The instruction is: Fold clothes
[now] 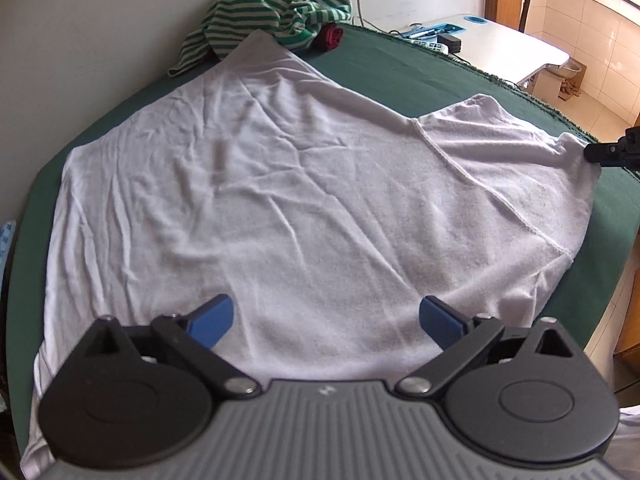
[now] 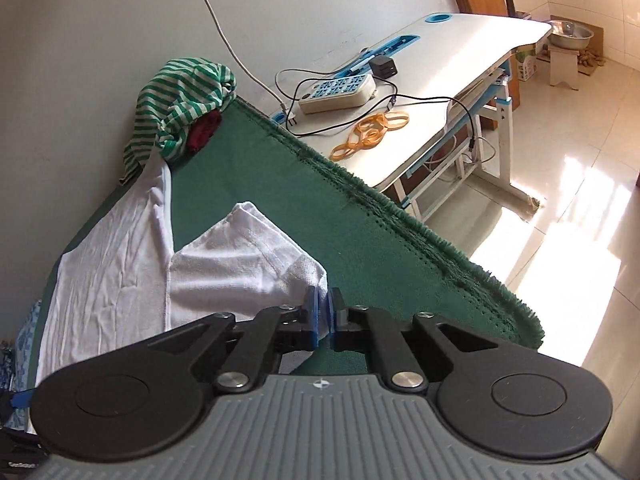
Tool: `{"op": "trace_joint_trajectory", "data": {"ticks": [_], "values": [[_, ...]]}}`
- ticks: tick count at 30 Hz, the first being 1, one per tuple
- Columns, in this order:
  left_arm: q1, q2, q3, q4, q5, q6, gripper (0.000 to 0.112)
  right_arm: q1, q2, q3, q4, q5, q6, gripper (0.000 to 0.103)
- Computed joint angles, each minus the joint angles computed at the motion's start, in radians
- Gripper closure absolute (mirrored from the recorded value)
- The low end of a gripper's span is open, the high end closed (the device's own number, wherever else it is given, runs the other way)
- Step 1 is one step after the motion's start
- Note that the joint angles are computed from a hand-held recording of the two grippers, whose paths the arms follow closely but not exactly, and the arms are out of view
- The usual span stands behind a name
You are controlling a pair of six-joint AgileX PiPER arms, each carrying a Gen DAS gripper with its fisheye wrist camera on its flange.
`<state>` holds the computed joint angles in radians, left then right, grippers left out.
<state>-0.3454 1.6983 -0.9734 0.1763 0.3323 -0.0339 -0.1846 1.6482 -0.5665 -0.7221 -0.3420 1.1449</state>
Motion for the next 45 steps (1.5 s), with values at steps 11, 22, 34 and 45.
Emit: {"op": "trace_joint_trajectory", "data": {"ticks": [11, 22, 34, 45], "values": [[0.249, -0.117, 0.027, -0.295, 0.062, 0.099, 0.013, 0.123, 0.14, -0.303, -0.592, -0.251, 0.523, 0.098], [0.622, -0.162, 0.103, -0.912, 0.301, 0.766, 0.012, 0.484, 0.211, -0.423, -0.887, -0.286, 0.56, 0.089], [0.496, 0.036, -0.019, -1.058, 0.438, 0.925, 0.025, 0.394, 0.1, -0.265, -0.7, 0.029, 0.587, 0.072], [0.464, 0.063, -0.029, -1.093, 0.38, 0.913, 0.106, 0.42, 0.121, -0.284, -0.453, 0.035, 0.375, 0.067]]}}
